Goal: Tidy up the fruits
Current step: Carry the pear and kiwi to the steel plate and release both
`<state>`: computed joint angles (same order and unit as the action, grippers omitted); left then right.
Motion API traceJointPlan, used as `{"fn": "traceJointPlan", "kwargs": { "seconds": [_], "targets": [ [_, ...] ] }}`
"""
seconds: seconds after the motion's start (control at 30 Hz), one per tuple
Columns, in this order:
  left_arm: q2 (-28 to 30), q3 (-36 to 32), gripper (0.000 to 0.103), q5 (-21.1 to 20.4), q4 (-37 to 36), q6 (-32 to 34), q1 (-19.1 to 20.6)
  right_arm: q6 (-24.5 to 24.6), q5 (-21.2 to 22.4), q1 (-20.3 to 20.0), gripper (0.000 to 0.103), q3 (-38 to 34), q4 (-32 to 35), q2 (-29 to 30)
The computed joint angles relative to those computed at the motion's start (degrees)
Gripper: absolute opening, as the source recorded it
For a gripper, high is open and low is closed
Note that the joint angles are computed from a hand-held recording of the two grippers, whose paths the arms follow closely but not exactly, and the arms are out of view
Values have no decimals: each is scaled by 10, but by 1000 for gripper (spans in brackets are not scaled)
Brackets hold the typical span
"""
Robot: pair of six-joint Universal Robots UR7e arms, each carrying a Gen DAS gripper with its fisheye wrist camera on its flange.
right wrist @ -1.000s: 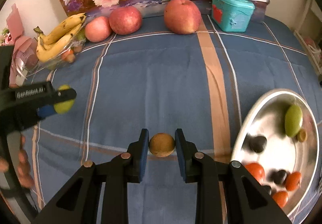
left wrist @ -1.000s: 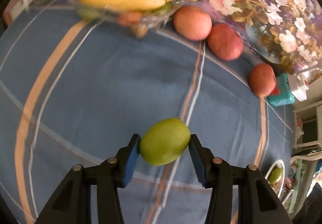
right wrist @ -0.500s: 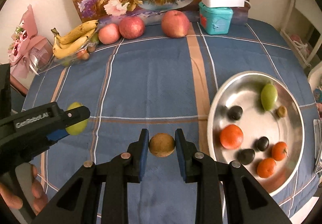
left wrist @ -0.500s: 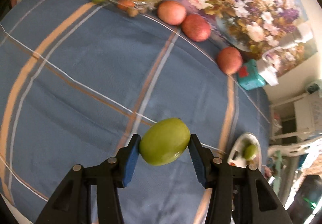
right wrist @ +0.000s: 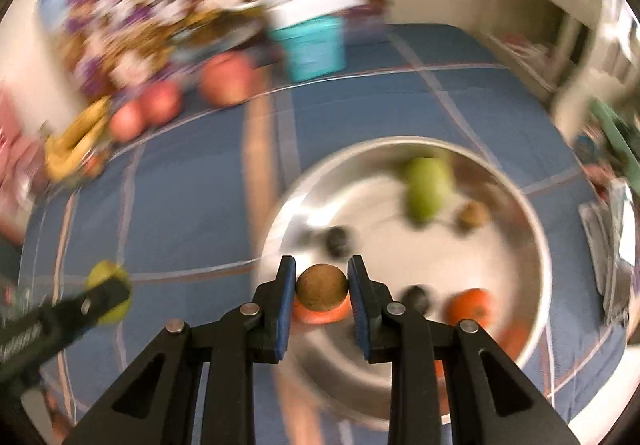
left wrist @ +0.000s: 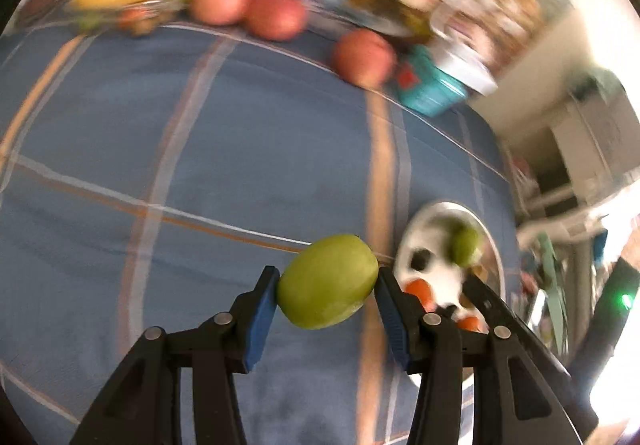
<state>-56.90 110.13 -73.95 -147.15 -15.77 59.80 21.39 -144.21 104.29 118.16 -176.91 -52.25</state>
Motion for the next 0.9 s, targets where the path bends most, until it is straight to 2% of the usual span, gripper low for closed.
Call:
{"fn": "traceJointPlan", "kwargs": {
  "seconds": [0.1, 0.27, 0.53, 0.63, 0.73, 0.9],
  "targets": [
    [19, 2, 52, -12, -10, 33, -18, 26, -1, -20, 28, 24, -23, -26],
    [52, -3, 52, -23, -25, 75, -37, 34, 5, -42, 28, 41, -41, -37],
    [85, -24, 53, -33, -7, 81, -42, 27, 11, -57, 28, 42, -33, -37],
    [89, -27, 54, -36, -1, 78, -42, 24, 12, -60, 28, 40, -30, -36],
    [87, -28, 61, -40, 4, 72, -39, 28, 10, -60, 28, 40, -32, -35],
    [79, -27, 61, -52, 10, 68, -38, 35, 11, -57, 29, 45, -34, -39]
  ]
}}
